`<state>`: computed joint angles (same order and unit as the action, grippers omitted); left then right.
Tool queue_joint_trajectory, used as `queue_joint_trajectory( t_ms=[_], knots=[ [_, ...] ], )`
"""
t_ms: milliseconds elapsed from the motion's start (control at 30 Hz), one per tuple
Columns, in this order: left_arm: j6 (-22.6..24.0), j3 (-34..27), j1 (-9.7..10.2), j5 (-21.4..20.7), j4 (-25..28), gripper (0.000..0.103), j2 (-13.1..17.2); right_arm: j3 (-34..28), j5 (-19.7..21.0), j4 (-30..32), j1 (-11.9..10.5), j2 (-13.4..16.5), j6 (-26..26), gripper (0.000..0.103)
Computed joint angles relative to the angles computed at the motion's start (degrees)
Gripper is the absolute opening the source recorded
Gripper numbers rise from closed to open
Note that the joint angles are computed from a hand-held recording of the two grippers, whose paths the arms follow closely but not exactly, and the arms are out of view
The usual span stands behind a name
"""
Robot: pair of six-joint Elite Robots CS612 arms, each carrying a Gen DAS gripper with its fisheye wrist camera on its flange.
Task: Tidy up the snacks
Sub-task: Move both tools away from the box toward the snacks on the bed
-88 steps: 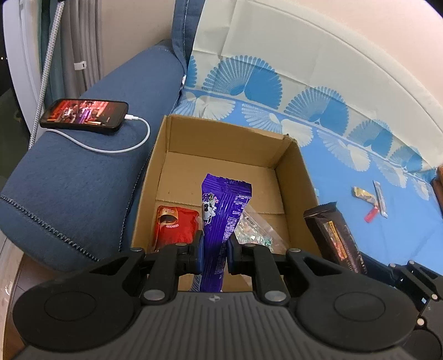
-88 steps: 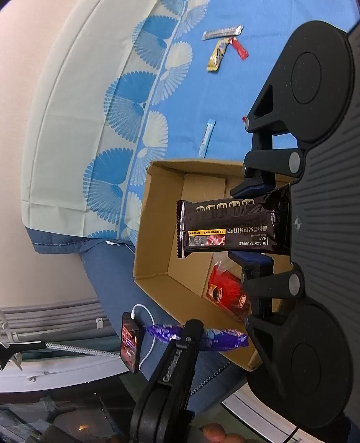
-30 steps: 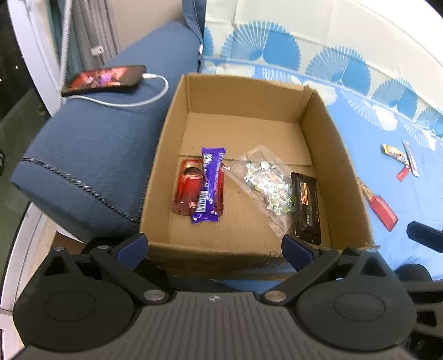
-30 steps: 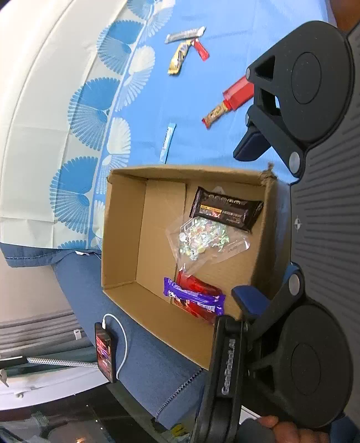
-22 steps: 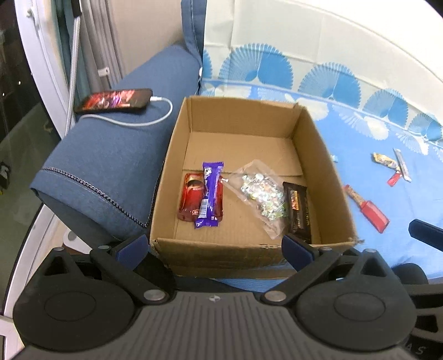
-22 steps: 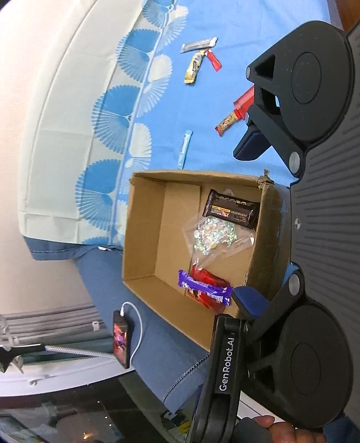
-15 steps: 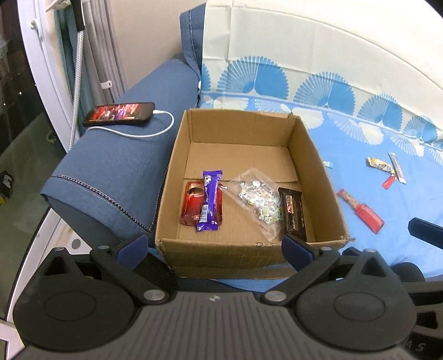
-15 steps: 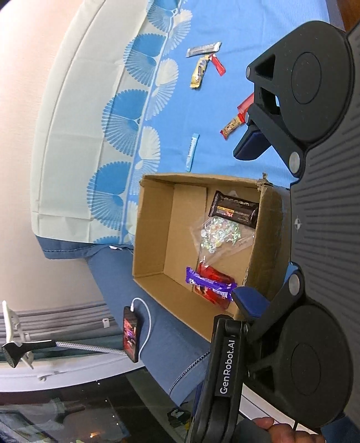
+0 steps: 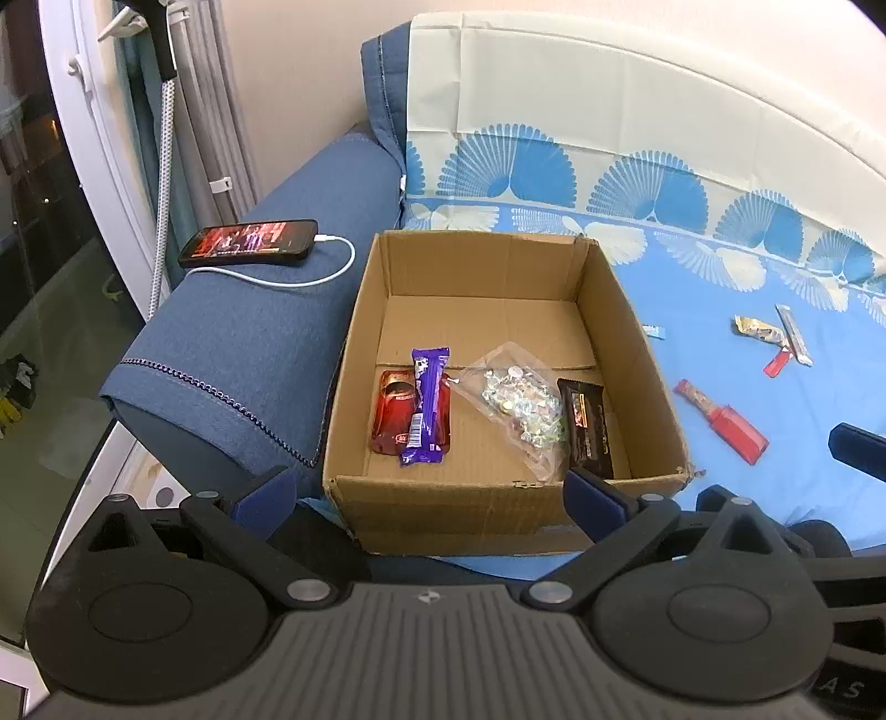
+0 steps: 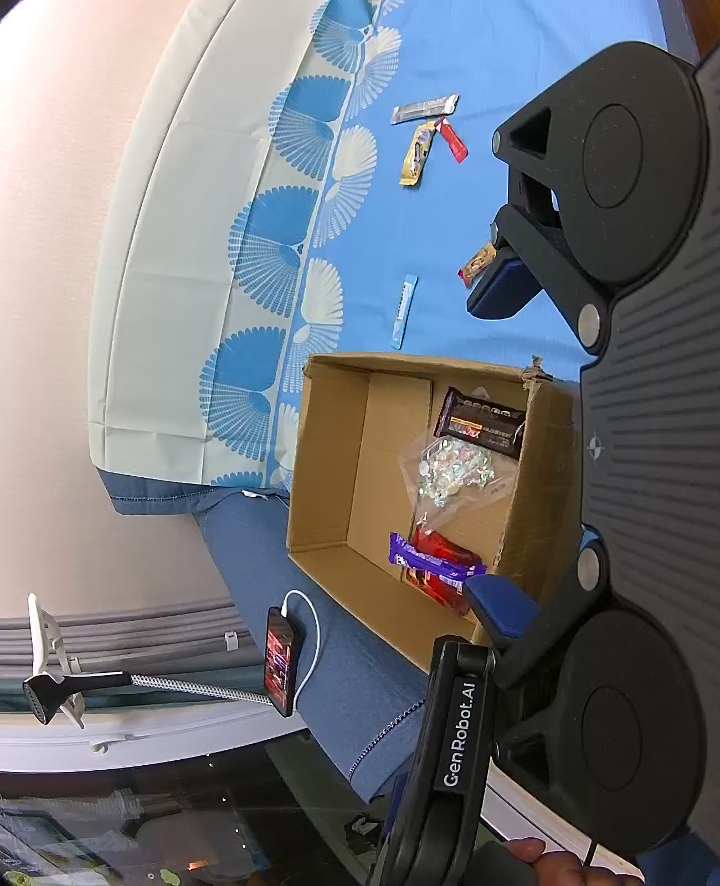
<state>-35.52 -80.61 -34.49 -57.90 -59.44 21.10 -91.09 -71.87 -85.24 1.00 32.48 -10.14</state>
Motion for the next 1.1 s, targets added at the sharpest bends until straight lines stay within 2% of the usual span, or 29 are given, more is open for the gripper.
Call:
queue_joint_trajectory(
  t_ms=[867,967,1100],
  knots=[
    [0.43,3.01,0.54,-2.89,2.8,0.103,-1.07,0.86,1.32,3.03,-0.74,0.15,0.73,0.099],
    [0.84,4.05,0.72,-3.33,2.6,0.103,-1.5,1.41,1.39,2.92,-1.04,0.14,1.94,0.1],
    [1.93,6.27,0.88,-3.62,1.23,0.103,-2.48,2.35,-1.08,1.24,-1.77,0.33,6.06,0.1]
  ],
)
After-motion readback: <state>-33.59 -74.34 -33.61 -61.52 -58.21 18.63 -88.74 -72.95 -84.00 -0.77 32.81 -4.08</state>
